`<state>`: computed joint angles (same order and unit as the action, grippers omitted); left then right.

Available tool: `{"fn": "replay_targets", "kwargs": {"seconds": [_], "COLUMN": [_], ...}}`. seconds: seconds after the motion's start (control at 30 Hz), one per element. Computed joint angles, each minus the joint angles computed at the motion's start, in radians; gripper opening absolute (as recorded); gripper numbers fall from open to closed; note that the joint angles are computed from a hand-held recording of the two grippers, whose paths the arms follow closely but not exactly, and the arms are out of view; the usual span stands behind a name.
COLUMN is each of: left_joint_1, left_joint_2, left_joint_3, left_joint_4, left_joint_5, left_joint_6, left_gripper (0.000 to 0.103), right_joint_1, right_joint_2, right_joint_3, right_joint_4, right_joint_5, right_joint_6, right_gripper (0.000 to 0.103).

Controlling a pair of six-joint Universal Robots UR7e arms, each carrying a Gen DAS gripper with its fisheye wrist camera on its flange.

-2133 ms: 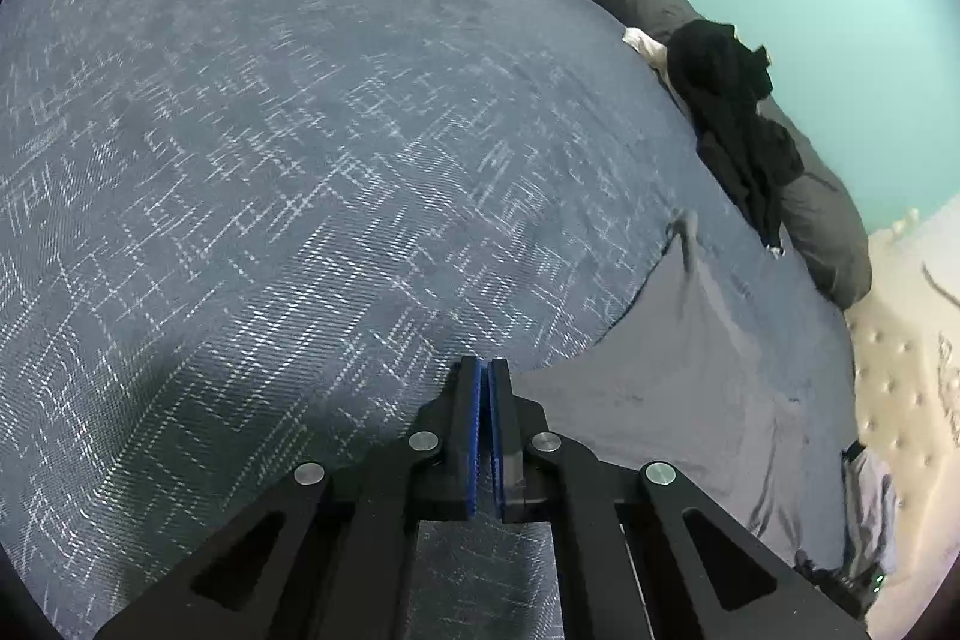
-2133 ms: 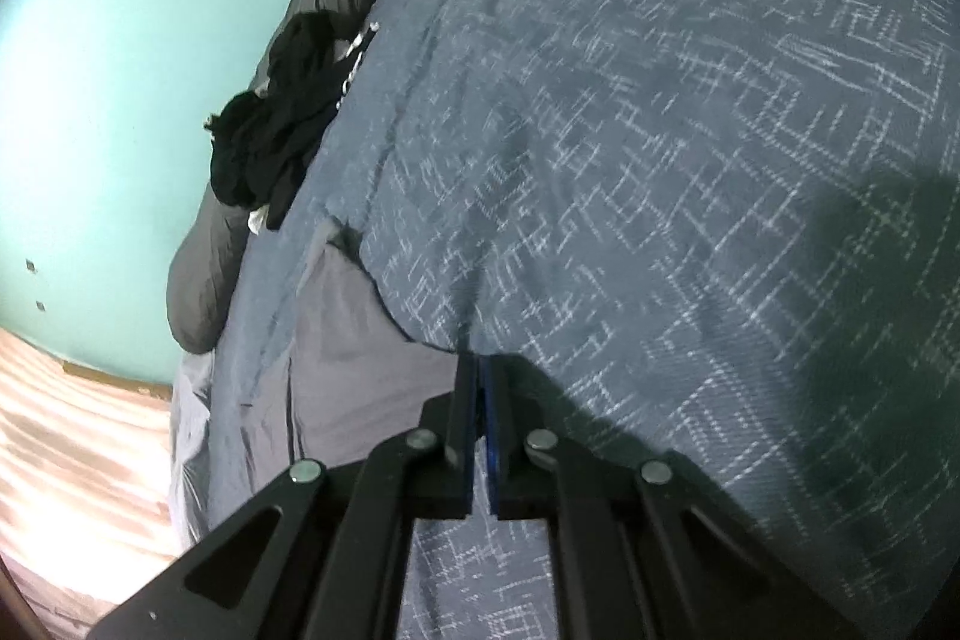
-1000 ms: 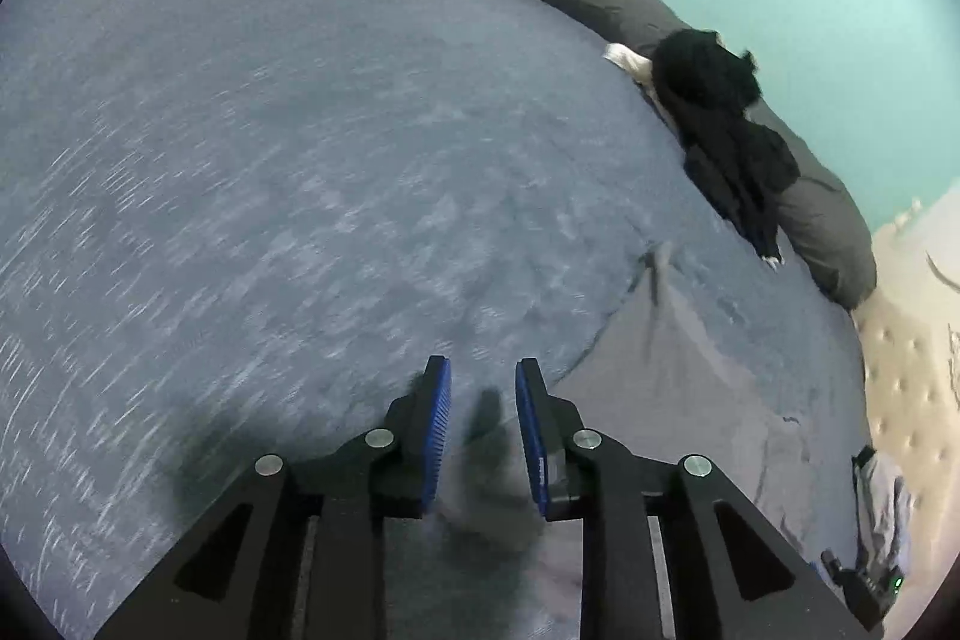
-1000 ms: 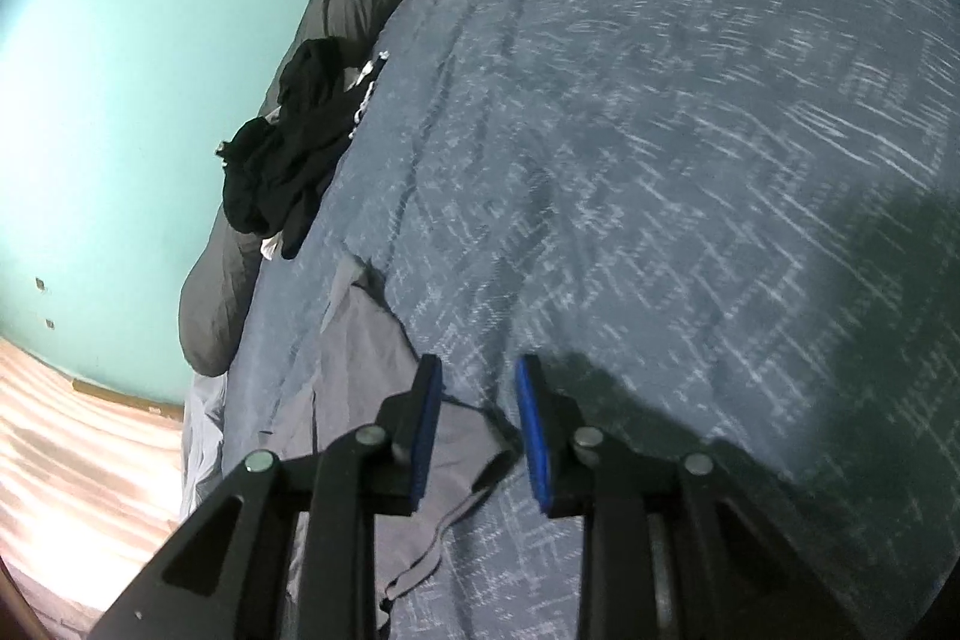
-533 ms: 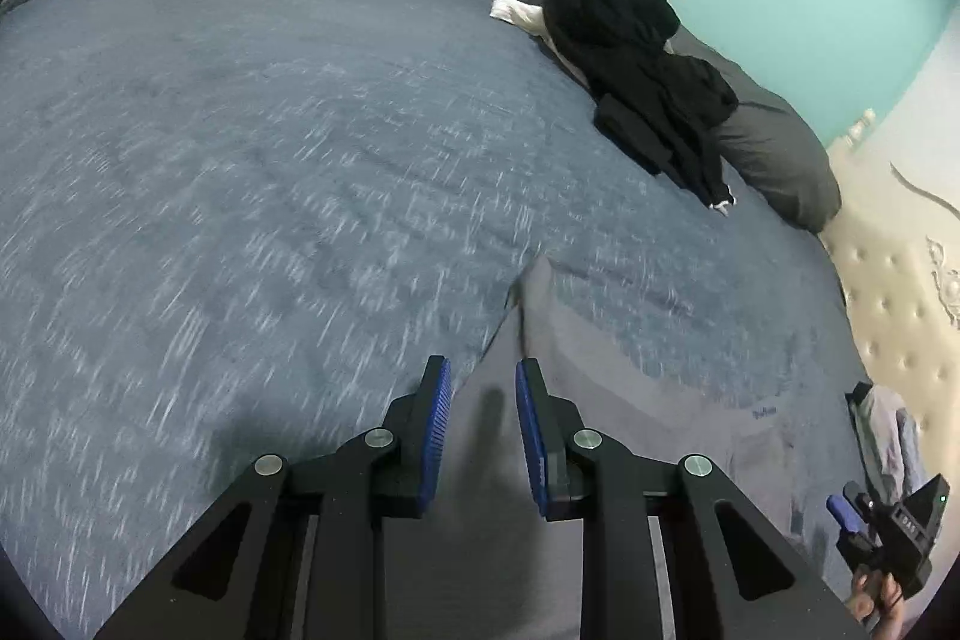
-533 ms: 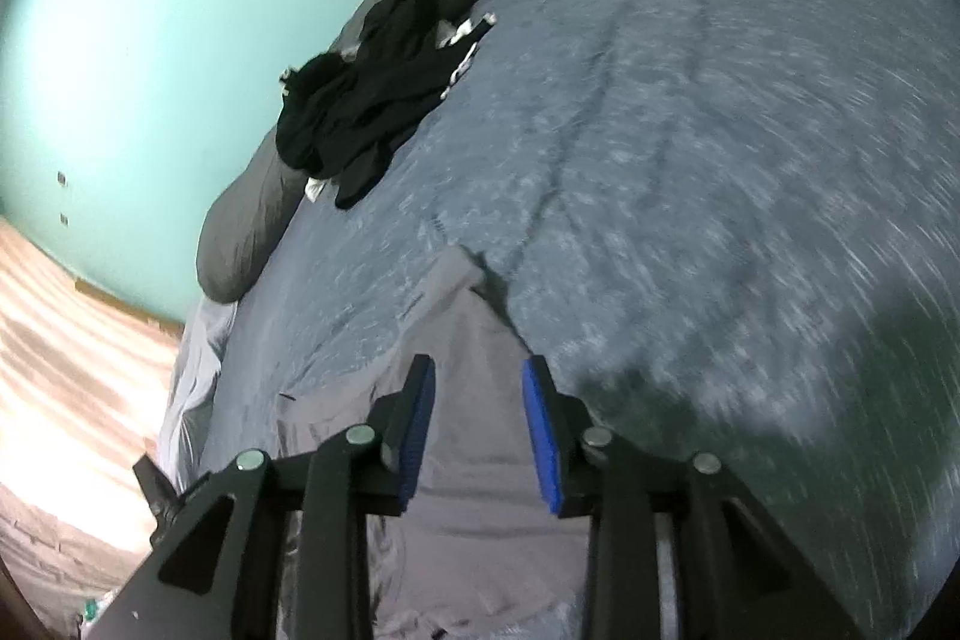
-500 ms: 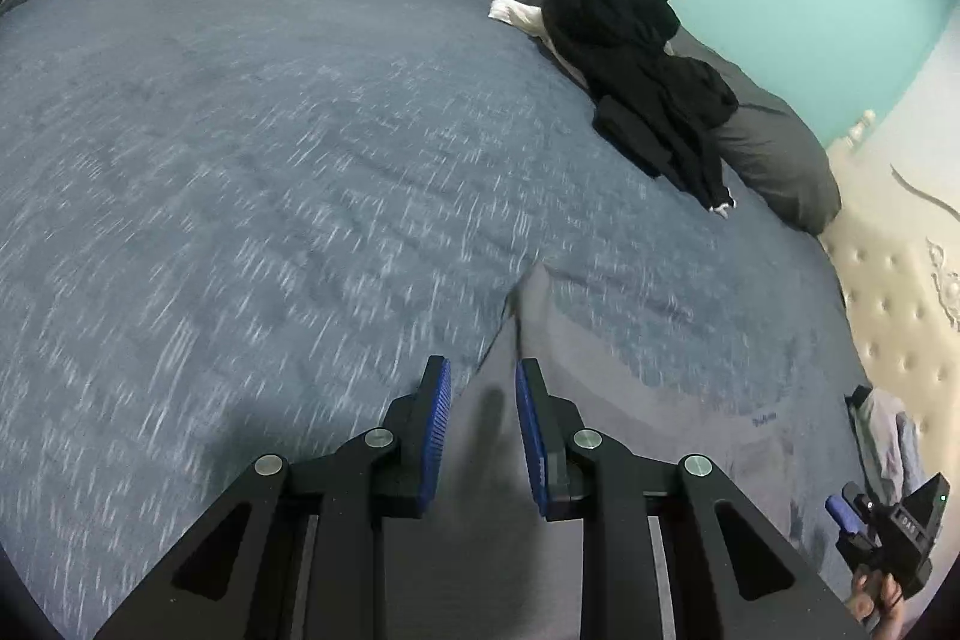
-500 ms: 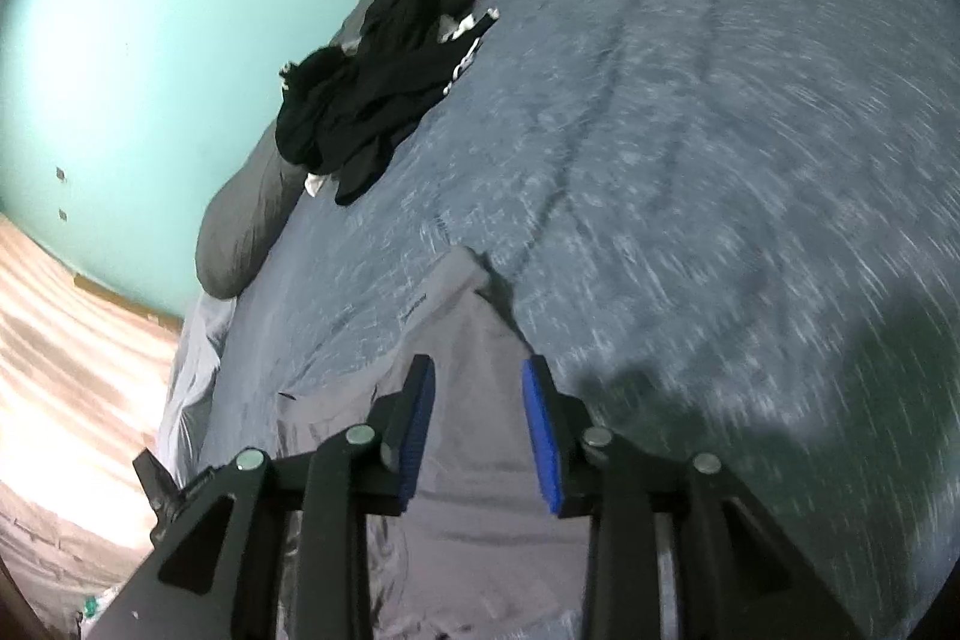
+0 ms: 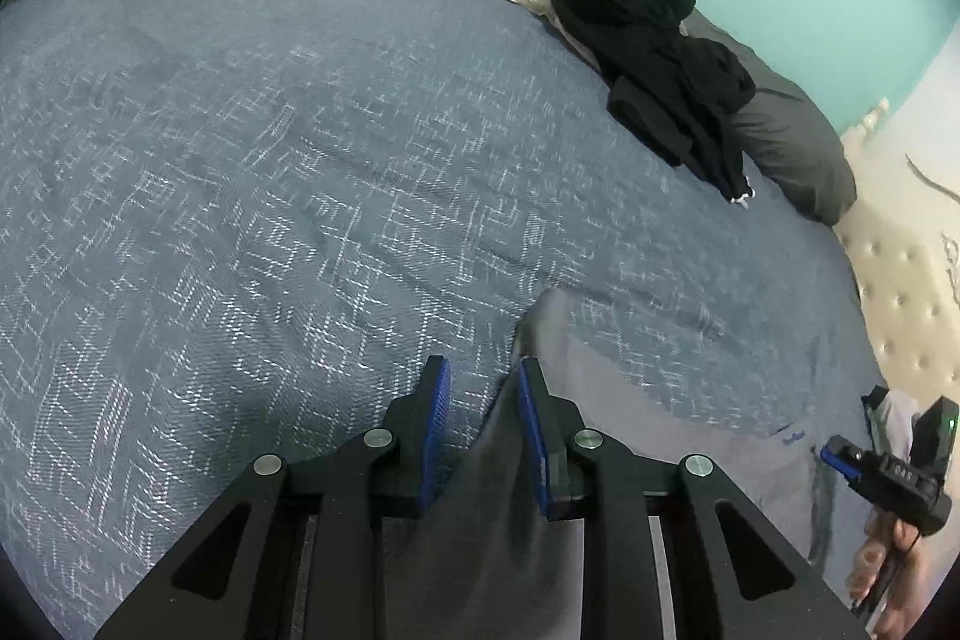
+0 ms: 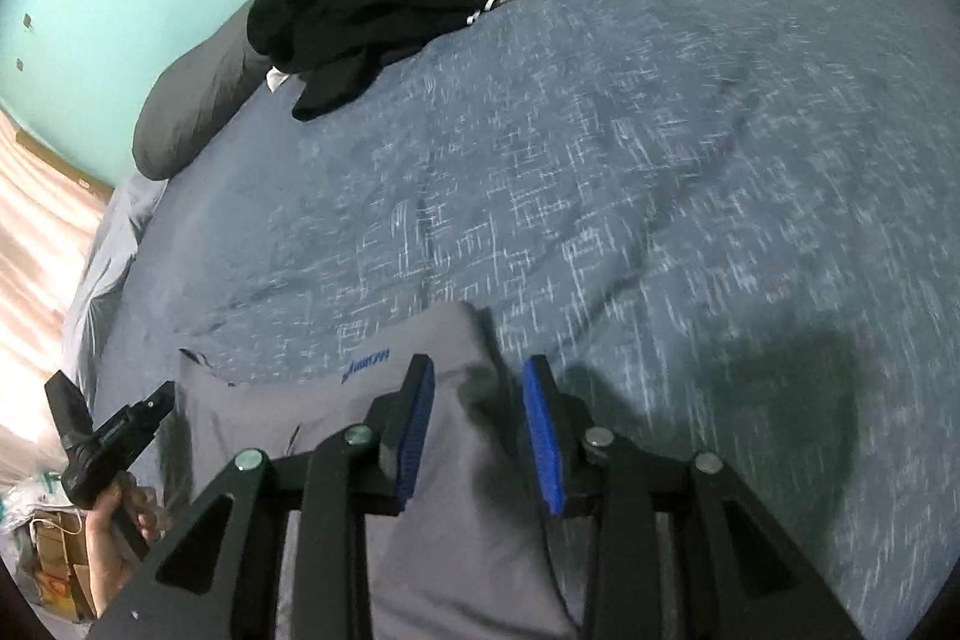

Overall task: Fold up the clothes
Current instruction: 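Move both open tools to the blue-printed waistband of the briefs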

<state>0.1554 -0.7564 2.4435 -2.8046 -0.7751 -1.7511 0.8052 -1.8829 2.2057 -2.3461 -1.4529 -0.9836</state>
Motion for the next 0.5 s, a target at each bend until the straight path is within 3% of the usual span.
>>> {"fn": "replay_targets", "kwargs": {"seconds": [0.27,0.37,0.5], "left_joint_1": [0.015,0.032,0.039], "left_joint_2": [0.007,0.027,0.04], "left_joint_3": [-0.002,-0.012,-0.022], "left_joint_4": [-0.037,-0.081,-0.105], "left_joint_5": [0.005,0.008,0.004], "left_joint_6": [0.044,0.093,0.135], "left_gripper": [0.025,0.025,0.025], "right_joint_1": [0.032,0.03,0.014], "right_joint_2": [0.059,0.06,0.058], "right_joint_3": [0.008,0.007,0.001], "right_joint_4": [-0.059,-0.057,-0.053], "right_joint_5": [-0.034,-0.029,-0.005], "right_joint_6": [-0.028,-0.049,-0.049], "right_gripper": [0.03,0.015,0.007]}}
